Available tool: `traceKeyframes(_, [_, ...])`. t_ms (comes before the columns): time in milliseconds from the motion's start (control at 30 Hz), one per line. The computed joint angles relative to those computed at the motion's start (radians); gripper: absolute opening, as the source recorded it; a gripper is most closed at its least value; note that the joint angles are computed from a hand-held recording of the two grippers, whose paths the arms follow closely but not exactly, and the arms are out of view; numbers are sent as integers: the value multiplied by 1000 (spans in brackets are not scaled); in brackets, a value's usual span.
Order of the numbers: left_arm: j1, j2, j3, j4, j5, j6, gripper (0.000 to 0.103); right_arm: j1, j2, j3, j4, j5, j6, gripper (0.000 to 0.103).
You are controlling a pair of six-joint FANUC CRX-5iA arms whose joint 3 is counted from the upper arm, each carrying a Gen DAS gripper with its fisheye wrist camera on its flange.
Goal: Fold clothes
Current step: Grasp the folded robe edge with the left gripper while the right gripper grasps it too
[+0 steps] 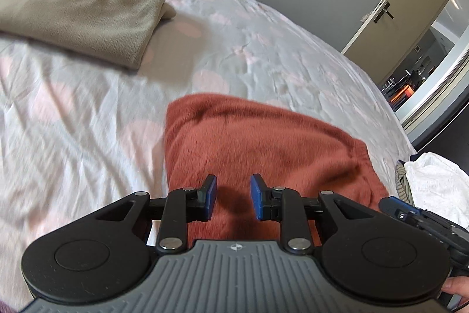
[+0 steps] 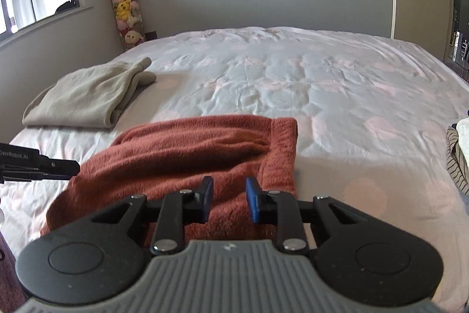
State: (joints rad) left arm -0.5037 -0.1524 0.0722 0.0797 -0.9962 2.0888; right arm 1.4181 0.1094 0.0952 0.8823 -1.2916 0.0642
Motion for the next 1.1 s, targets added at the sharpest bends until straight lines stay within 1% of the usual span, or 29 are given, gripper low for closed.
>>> traceKeyframes(167, [-13, -8, 2, -8, -33, 16, 22, -1, 14, 41, -150, -51, 58, 25])
traceKeyframes(233, [-17, -18, -5, -1, -27, 15, 22, -15, 27, 73, -225, -64, 95, 25])
traceKeyframes(300, [-21, -27, -10, 9, -26, 8, 22, -32, 28, 83, -290, -56, 96, 24])
traceKeyframes(367, [-28, -27, -2, 13, -52, 3, 22, -45, 15, 68, -317, -33, 70, 24])
traceKeyframes(433, [-36, -15, 19, 7, -106, 0, 22, -50, 14, 72, -338, -32, 70, 24])
traceKeyframes(500, [-39, 10, 50, 3, -180, -7, 22, -54, 29, 98, -358, -52, 95, 23])
traceKeyframes(600, [-53, 62, 108, -22, -281, -24, 23, -43, 47, 119, -344, -80, 115, 23])
traceKeyframes(700, [-70, 128, 175, -44, -379, -48, 22, -31, 45, 115, -330, -85, 113, 23])
traceKeyframes(767, [-76, 164, 210, -49, -431, -69, 22, -26, 40, 108, -324, -83, 109, 23])
traceKeyframes(833, [-85, 184, 233, -58, -462, -85, 22, -19, 35, 100, -314, -81, 105, 23])
traceKeyframes(933, [-98, 187, 245, -73, -478, -99, 23, -7, 23, 86, -300, -77, 103, 26])
traceKeyframes(1000, [-99, 169, 231, -72, -461, -95, 23, 5, 4, 63, -277, -62, 86, 30])
traceKeyframes(1033, [-93, 151, 213, -61, -437, -92, 23, 14, -9, 44, -257, -51, 70, 32])
traceKeyframes(1067, [-82, 125, 180, -38, -396, -95, 25, 26, -25, 19, -225, -36, 47, 35])
traceKeyframes(1100, [-66, 95, 139, -5, -344, -102, 29, 41, -41, -12, -182, -21, 18, 35])
